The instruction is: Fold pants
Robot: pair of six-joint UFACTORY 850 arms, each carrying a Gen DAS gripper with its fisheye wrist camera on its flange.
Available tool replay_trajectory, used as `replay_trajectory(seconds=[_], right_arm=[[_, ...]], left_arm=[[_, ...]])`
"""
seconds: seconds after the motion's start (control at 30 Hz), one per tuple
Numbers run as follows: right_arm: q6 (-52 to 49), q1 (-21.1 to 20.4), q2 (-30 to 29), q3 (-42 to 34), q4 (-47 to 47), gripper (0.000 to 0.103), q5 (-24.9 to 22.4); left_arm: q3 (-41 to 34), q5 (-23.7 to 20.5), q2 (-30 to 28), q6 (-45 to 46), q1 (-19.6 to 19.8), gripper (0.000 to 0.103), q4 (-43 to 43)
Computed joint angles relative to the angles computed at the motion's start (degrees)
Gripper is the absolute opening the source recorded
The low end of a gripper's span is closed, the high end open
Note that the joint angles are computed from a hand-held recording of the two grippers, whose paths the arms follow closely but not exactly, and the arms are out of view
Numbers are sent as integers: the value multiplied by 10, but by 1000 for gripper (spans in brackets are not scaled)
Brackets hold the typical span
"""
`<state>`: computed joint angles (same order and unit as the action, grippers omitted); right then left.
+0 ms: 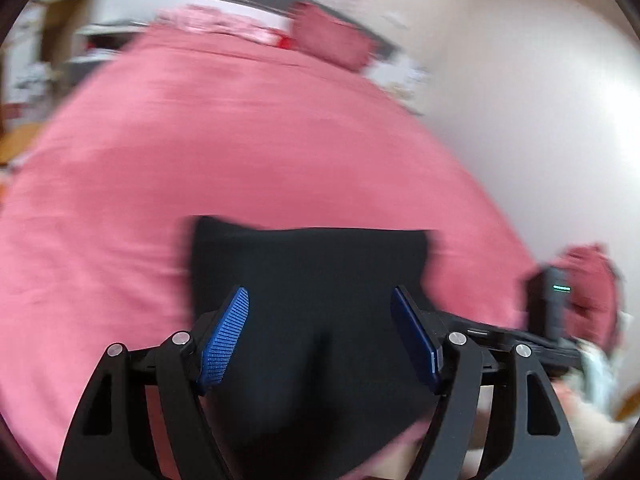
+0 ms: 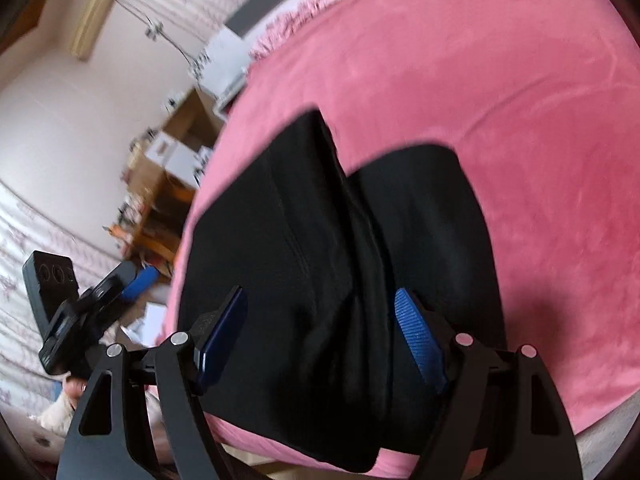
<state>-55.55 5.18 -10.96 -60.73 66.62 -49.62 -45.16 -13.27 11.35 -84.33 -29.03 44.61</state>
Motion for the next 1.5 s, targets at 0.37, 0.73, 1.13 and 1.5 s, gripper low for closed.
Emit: replay_trajectory(seconds=[0.37,0.73,1.13,1.5], right_arm=[[33,21,-12,-18,-36,13,25],[28,-67,31,-9,-42,11,23],[-9,-44,60,21,-66,31,116],[-59,42,18,-50,-91,32,155]], left_arm=[[53,-90,-39,-17,20,71,-31],[-35,-172,-108,-56,-53,54,176],[-35,-235,-93,18,-64,66,143],[-163,-139,-173,196,-43,75,9]])
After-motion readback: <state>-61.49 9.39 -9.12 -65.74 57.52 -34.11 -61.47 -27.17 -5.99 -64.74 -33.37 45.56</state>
